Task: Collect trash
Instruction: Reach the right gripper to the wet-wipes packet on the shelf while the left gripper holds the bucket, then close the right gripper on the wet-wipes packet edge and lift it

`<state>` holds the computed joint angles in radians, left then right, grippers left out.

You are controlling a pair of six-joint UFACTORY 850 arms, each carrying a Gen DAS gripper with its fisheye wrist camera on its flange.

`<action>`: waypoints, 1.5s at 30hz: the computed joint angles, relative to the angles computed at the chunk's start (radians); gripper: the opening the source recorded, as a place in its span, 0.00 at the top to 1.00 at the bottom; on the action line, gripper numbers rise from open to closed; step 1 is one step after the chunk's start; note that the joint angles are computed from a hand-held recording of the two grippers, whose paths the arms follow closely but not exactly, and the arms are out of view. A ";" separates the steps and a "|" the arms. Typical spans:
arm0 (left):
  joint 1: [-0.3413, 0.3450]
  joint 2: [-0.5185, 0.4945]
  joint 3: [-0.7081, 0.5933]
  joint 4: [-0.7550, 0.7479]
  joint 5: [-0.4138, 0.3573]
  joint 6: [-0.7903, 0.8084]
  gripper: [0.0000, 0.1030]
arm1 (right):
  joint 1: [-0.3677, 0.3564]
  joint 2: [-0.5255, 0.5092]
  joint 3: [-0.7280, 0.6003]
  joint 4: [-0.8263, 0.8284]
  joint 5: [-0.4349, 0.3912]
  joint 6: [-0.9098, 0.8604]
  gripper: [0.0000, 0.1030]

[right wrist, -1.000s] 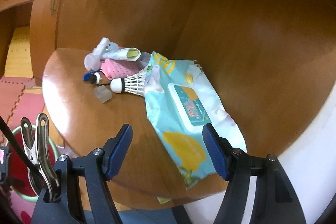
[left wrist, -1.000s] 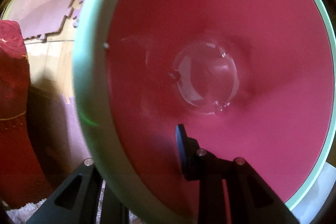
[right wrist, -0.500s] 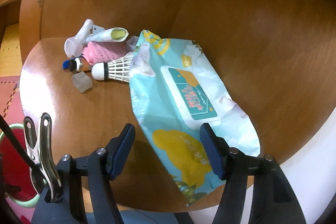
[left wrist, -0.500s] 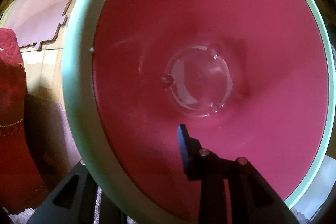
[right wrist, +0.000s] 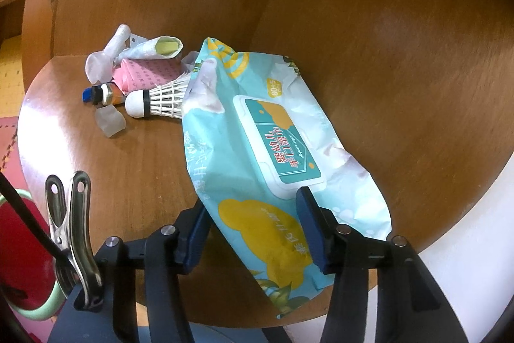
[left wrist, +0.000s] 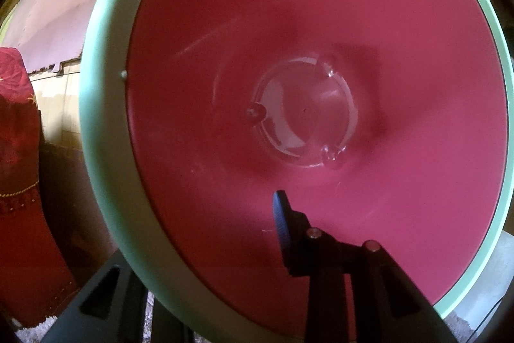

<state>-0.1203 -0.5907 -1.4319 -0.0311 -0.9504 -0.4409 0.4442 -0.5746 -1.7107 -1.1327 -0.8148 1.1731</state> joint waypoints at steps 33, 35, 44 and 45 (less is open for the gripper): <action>-0.011 0.010 0.015 0.073 0.029 -0.032 0.71 | 0.006 0.107 0.129 -0.180 0.076 0.248 0.84; -0.010 0.009 0.015 0.073 0.031 -0.032 0.71 | 0.006 0.120 0.147 -0.202 0.094 0.277 0.85; 0.001 0.024 0.028 0.043 0.053 -0.016 0.71 | -0.003 0.184 0.216 -0.265 0.172 0.389 0.86; 0.004 0.025 0.029 0.035 0.056 -0.016 0.71 | -0.004 0.186 0.218 -0.264 0.177 0.388 0.86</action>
